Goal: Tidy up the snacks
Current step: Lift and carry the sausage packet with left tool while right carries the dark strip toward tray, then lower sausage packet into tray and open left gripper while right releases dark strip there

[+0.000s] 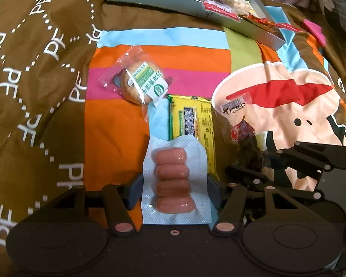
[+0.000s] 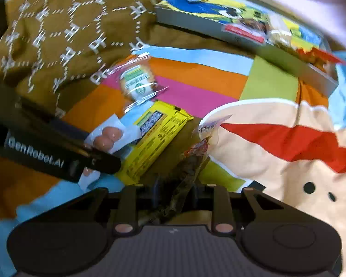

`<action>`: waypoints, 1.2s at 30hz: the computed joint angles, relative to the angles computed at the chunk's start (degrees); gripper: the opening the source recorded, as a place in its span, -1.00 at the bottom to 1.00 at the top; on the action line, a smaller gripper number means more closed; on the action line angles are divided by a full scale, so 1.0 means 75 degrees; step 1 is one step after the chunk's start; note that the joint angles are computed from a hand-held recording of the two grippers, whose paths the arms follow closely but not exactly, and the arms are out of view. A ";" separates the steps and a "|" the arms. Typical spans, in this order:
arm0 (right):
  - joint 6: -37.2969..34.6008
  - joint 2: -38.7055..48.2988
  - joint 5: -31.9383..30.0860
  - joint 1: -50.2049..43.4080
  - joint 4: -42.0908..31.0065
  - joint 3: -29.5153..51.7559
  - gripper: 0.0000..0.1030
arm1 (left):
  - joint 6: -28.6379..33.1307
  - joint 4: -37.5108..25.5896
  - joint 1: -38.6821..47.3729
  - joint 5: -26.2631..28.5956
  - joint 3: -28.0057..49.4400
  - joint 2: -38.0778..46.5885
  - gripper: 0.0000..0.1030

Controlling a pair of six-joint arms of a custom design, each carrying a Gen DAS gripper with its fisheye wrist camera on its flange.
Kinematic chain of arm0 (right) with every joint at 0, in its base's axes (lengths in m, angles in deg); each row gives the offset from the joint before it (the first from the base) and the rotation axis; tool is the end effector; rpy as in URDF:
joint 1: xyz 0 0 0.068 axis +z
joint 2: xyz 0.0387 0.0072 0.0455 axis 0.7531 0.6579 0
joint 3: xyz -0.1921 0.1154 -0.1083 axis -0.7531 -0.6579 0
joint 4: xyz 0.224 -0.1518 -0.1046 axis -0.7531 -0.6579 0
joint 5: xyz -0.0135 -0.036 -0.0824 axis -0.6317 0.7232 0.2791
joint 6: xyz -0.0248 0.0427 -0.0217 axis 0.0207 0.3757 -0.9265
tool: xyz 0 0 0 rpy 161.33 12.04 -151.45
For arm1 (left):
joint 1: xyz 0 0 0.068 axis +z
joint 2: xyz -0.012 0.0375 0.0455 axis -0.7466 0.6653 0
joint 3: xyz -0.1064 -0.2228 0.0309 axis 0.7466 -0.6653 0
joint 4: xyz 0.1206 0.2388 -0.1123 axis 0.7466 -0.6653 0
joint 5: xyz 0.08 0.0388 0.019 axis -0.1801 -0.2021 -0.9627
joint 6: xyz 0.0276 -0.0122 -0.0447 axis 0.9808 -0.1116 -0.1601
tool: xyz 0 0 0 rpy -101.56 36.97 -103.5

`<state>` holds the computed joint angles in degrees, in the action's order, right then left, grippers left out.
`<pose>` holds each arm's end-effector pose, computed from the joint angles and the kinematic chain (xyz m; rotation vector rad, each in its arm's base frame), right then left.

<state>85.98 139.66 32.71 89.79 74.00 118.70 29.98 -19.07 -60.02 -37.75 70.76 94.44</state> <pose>0.2972 0.2438 0.0564 -0.6452 2.3530 -0.0330 0.3088 -0.0741 0.0487 0.1494 2.6065 -0.4972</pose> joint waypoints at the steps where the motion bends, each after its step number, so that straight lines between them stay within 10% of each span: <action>1: 0.0029 -0.0036 -0.0032 0.0007 -0.0030 -0.0041 -0.44 | -0.0044 -0.0008 -0.0019 0.0002 -0.0080 -0.0088 0.16; 23: -0.0400 -0.0528 0.1895 0.1021 0.2087 -0.1359 -0.76 | -0.1305 0.1292 0.0383 0.0452 -0.1607 -0.1869 0.15; 36: -0.1203 -0.0712 0.1644 0.0422 0.4288 -0.1466 -0.76 | -0.1578 0.3506 0.0294 -0.0993 -0.1147 -0.1215 0.16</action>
